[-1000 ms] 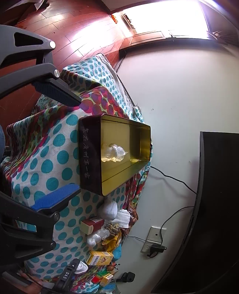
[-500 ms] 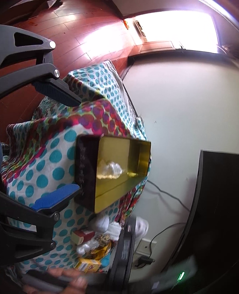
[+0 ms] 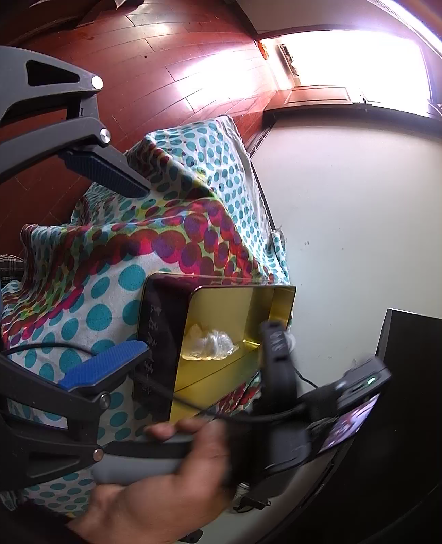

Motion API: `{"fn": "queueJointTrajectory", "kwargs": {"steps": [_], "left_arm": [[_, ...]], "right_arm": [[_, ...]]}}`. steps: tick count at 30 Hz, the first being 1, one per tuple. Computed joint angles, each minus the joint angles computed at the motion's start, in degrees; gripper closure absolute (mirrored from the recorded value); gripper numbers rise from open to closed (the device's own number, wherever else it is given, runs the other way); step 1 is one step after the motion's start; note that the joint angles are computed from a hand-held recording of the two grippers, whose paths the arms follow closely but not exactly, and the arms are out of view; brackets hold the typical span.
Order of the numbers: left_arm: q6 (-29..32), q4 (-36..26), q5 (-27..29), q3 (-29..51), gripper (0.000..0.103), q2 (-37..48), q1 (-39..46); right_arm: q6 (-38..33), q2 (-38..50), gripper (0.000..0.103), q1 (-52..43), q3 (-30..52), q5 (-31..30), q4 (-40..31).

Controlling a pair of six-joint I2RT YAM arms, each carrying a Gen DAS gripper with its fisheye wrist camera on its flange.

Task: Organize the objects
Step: 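Grasp the white sock with the right gripper and carry it into the gold tin, then release the sock in the tin and grasp the red MARUBI box with the left gripper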

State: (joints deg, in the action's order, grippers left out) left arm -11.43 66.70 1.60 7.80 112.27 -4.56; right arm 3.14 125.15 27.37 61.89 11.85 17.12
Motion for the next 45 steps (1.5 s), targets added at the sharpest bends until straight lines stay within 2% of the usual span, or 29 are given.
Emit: {"fn": "queueJointTrajectory", "kwargs": {"steps": [2, 3, 6, 8, 11, 13, 16, 18, 21, 23, 26, 28, 33, 36, 41, 45], "left_arm": [[0.03, 0.32, 0.03, 0.08, 0.015, 0.36, -0.23], [0.15, 0.25, 0.15, 0.21, 0.015, 0.49, -0.25], [0.28, 0.14, -0.28, 0.49, 0.015, 0.94, -0.71], [0.36, 0.99, -0.96, 0.27, 0.015, 1.15, -1.45], [0.81, 3.70, -2.99, -0.84, 0.015, 1.46, -3.46], [1.02, 5.69, -3.80, -1.62, 0.015, 1.65, -5.36], [2.20, 8.72, -5.90, -2.79, 0.015, 1.97, -9.60], [2.80, 10.93, -5.83, -3.43, 0.015, 2.71, -12.63], [3.11, 10.90, -5.26, -3.32, 0.015, 3.14, -17.71], [2.43, 13.35, -8.44, -3.50, 0.015, 4.97, -22.68], [1.51, 17.30, -13.31, -2.96, 0.015, 9.15, -30.36], [0.18, 17.44, -17.06, -1.44, 0.015, 11.52, -35.13], [-3.51, 6.21, -19.37, 5.36, 0.015, 9.71, -42.18], [-3.16, -2.28, -20.41, 11.26, 0.015, 7.39, -44.21], [-0.97, -15.76, -20.11, 24.06, 0.015, 8.24, -44.47], [-0.10, -24.28, -18.48, 33.01, 0.015, 12.35, -43.20]], "right_arm": [[0.00, -0.81, 0.030, -0.05, 0.20, -0.91, -0.07], [-0.56, -2.00, 0.020, 0.43, -0.68, 0.69, 1.13], [-1.95, -5.57, 0.001, 0.79, -4.18, 2.07, 5.25], [-2.68, -8.79, 0.001, 0.24, -6.89, 2.88, 5.86], [-4.91, -13.95, 0.001, -1.94, -14.69, 3.40, 12.35], [-6.63, -16.61, 0.001, -4.43, -20.29, 6.15, 16.36], [-8.65, -18.32, 0.001, -10.19, -30.93, 10.26, 27.26], [-11.01, -15.08, 0.001, -15.68, -37.90, 13.32, 38.18], [-13.09, -8.03, 0.001, -24.92, -43.21, 11.28, 49.61], [-13.87, -3.79, 0.001, -32.54, -45.09, 7.06, 55.09], [-14.75, -0.45, 0.001, -42.51, -46.41, 0.48, 60.42], [-14.66, 0.37, 0.001, -47.06, -46.18, -3.06, 60.61], [-13.41, 1.32, 0.001, -52.90, -45.49, -8.48, 59.73], [-12.98, 1.77, 0.001, -52.93, -44.86, -8.34, 58.82], [-10.23, 0.17, 0.000, -55.95, -42.07, -10.65, 51.47], [-6.82, -0.53, 0.000, -61.25, -39.17, -16.22, 44.64]]}}
